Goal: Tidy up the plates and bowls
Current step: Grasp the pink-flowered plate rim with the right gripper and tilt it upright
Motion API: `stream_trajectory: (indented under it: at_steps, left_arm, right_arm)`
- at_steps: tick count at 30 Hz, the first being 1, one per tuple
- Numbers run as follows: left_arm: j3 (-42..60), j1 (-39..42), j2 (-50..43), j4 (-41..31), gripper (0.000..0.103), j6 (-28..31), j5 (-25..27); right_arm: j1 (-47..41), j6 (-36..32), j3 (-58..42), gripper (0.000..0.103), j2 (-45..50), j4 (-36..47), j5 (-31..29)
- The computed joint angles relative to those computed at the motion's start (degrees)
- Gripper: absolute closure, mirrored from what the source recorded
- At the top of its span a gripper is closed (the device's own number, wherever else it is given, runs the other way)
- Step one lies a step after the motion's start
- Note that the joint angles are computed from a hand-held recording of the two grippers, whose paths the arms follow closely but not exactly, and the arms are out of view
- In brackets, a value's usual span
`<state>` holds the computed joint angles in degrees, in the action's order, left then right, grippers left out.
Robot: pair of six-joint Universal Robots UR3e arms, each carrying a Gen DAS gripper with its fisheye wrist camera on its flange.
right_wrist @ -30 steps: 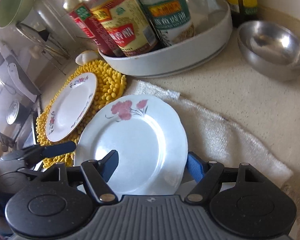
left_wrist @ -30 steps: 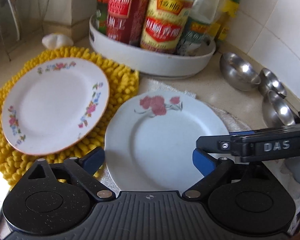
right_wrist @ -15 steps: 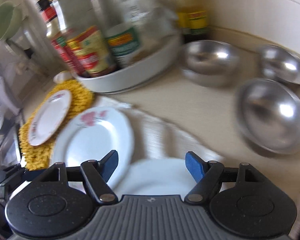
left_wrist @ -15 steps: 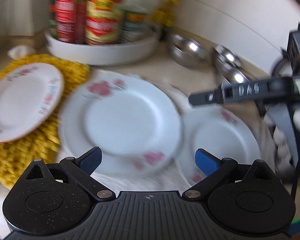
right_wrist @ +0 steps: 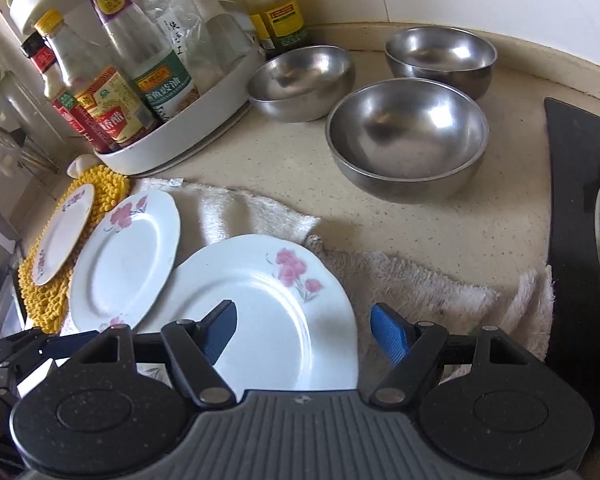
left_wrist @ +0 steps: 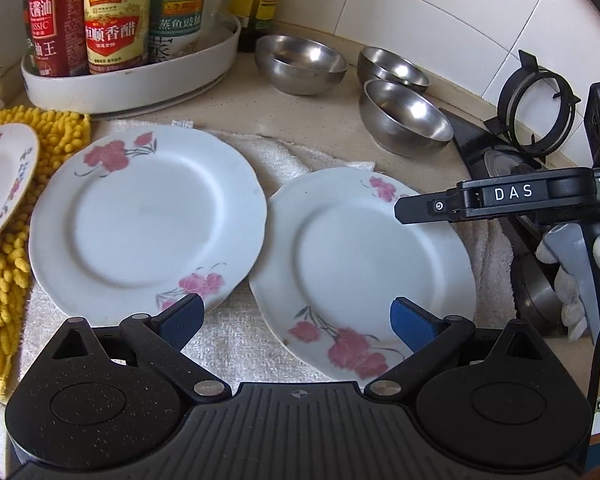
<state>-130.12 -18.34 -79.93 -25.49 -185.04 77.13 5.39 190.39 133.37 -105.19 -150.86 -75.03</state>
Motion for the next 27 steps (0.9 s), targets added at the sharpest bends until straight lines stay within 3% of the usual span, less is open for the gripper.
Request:
stream_trajectory:
  at_steps: [7,12,18,22,27]
  left_arm:
    - [0.38,-0.39,-0.01,-1.15,0.002,-0.76,-0.56]
    - [-0.43,1.8,1.06,-3.05,0.002,-0.41,-4.31]
    - [2.37,0.43,-5.22,-0.95,0.002,-0.17,-5.6]
    - [5.31,-2.1,-10.62,3.27,0.0,-2.1,-3.02]
    - [6.63,-4.07,-11.14,2.63,0.004,-2.72,-0.1]
  right_arm:
    - [0.73,0.33,-0.33,0.013,1.41,-0.48,0.64]
    - [0.2,0.18,0.44,0.012,0.86,0.05,2.16]
    - [-2.43,0.07,2.86,0.012,-1.65,0.63,5.49]
    - [-4.74,-1.57,5.91,0.012,-1.71,-2.14,8.76]
    - [-4.98,0.72,5.74,0.02,-6.11,3.05,7.81]
